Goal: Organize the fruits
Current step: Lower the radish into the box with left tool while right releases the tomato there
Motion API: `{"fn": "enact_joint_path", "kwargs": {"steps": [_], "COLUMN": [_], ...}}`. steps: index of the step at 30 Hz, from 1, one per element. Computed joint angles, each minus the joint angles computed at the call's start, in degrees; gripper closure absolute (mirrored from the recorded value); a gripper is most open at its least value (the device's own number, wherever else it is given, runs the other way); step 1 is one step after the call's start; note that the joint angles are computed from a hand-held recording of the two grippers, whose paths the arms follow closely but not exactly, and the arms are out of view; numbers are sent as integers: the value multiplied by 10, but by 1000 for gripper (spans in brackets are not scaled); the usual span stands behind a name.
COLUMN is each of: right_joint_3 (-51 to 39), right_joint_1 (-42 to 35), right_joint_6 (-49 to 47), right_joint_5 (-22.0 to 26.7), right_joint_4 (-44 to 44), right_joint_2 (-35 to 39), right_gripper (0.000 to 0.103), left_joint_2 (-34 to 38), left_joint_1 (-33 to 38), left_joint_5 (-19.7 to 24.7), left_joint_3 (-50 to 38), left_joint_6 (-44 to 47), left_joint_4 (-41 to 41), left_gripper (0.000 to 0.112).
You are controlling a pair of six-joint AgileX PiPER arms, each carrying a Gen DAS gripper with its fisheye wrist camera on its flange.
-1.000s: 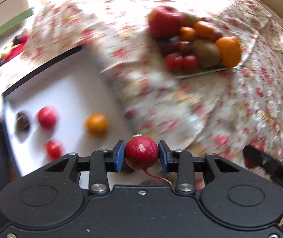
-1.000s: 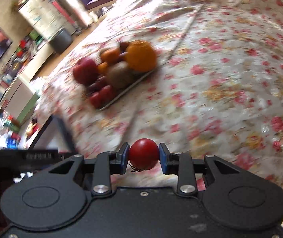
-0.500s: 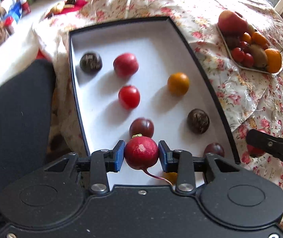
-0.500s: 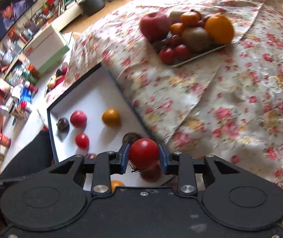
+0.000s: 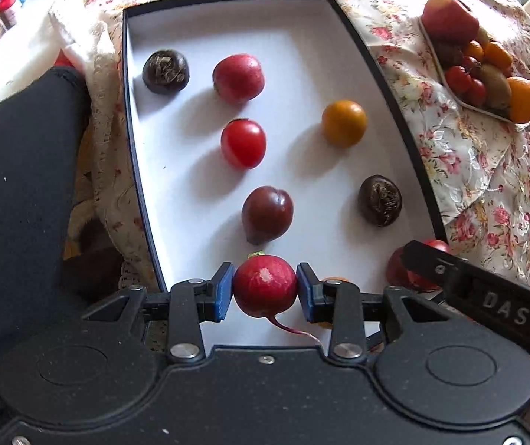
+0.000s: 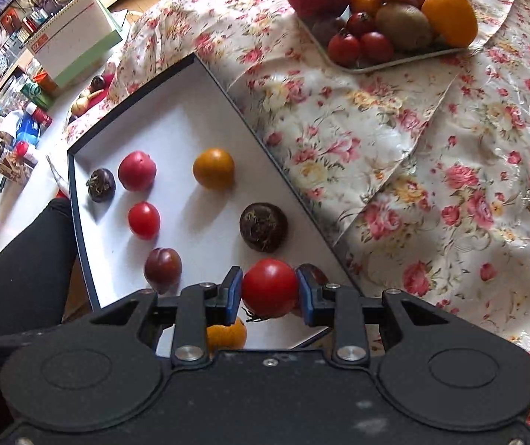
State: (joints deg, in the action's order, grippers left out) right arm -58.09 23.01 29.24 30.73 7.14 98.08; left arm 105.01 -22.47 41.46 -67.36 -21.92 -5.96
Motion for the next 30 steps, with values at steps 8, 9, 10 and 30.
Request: {"fn": "enact_joint_path", "kwargs": {"steps": [8, 9, 10, 30], "right_joint_3": [-5, -6, -7, -45], "right_joint_1": [3, 4, 4, 10], "right_joint_6": [-13, -10, -9, -33], "right_joint_5": [-5, -6, -6, -4], "right_joint_4": [13, 10, 8, 21], "right_joint_2": [12, 13, 14, 53], "right_gripper": [71, 71, 71, 68], "left_joint_2": [-11, -12, -13, -49], "left_joint_1": [-7, -9, -10, -29], "left_joint_5": [-15, -15, -16, -54], "left_joint_3": [10, 11, 11, 54], "left_joint_6": [-37, -40, -40, -135], "left_joint_4": [35, 38, 39, 114], "left_gripper": [67, 67, 67, 67]}}
